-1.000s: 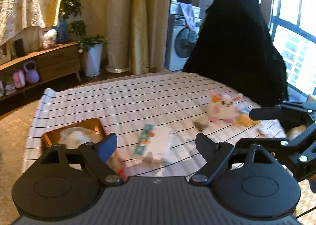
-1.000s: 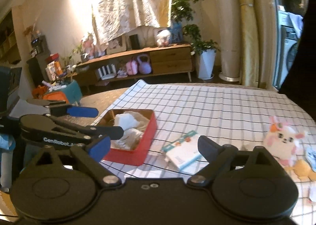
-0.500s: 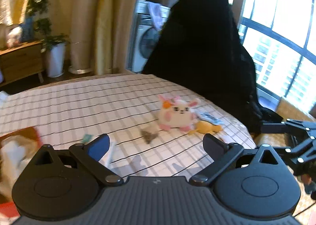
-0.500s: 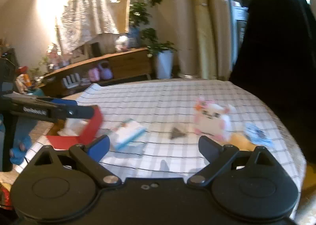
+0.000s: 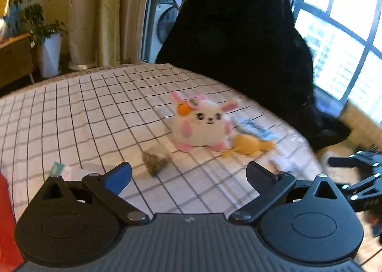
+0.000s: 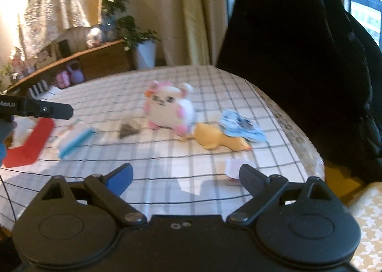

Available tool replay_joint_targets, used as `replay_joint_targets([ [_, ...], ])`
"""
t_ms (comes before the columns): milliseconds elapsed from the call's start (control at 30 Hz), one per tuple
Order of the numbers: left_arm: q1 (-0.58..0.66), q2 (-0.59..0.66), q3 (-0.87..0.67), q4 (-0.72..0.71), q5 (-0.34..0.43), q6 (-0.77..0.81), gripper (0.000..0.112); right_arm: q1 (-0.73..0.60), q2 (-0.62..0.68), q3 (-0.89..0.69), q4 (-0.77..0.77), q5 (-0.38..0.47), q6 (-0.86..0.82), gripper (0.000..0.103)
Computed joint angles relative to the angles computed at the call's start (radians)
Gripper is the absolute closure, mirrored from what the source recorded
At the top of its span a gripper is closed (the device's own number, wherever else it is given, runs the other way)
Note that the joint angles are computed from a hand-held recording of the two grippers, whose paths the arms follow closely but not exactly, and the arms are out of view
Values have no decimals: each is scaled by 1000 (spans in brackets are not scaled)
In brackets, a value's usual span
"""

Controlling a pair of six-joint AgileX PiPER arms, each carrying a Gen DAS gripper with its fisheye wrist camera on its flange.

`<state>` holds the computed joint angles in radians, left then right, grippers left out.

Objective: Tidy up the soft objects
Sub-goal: 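Close the left gripper on the tea bag while the right gripper closes on the white paper packet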

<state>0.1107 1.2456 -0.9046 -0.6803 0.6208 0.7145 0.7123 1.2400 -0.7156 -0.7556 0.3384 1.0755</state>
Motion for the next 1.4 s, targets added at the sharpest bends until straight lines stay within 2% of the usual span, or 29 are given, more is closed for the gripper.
replay_joint_targets([
  [67,-46,49,-5,64,-79,-59,9,-57,44,2,16,-43,-26,10],
  [200,-95,149,-34,170,-174,-173,9,-151,142,-20,83,-104,-88,12],
  [333,-135,241,-60,315,-259,-308,9,-183,240,-68,18,-122,-42,14],
  [433,-140,313,-94,390,-268,-409,10,-182,297,-101,-81,-114,34,16],
  [533,-141,358,-110,429,-291,-463,10,-192,340,-129,-104,-117,54,19],
  [700,-145,402,-113,441,-337,-473,11,-197,387,-155,-160,-102,124,25],
  [900,-155,420,-101,424,-353,-435,34,-201,413,-160,-192,-97,181,33],
  [967,-169,422,-96,452,-363,-458,42,-191,418,-157,-277,-78,263,37],
  [1133,-196,420,-80,602,-395,-609,47,-167,421,-158,-347,-34,343,48],
  [1200,-203,419,-82,645,-396,-659,56,-160,422,-160,-346,-25,342,49],
  [1267,-208,418,-84,672,-396,-688,71,-152,427,-165,-354,-17,350,51],
  [1400,-204,418,-91,641,-385,-659,81,-139,430,-176,-341,-1,350,58],
])
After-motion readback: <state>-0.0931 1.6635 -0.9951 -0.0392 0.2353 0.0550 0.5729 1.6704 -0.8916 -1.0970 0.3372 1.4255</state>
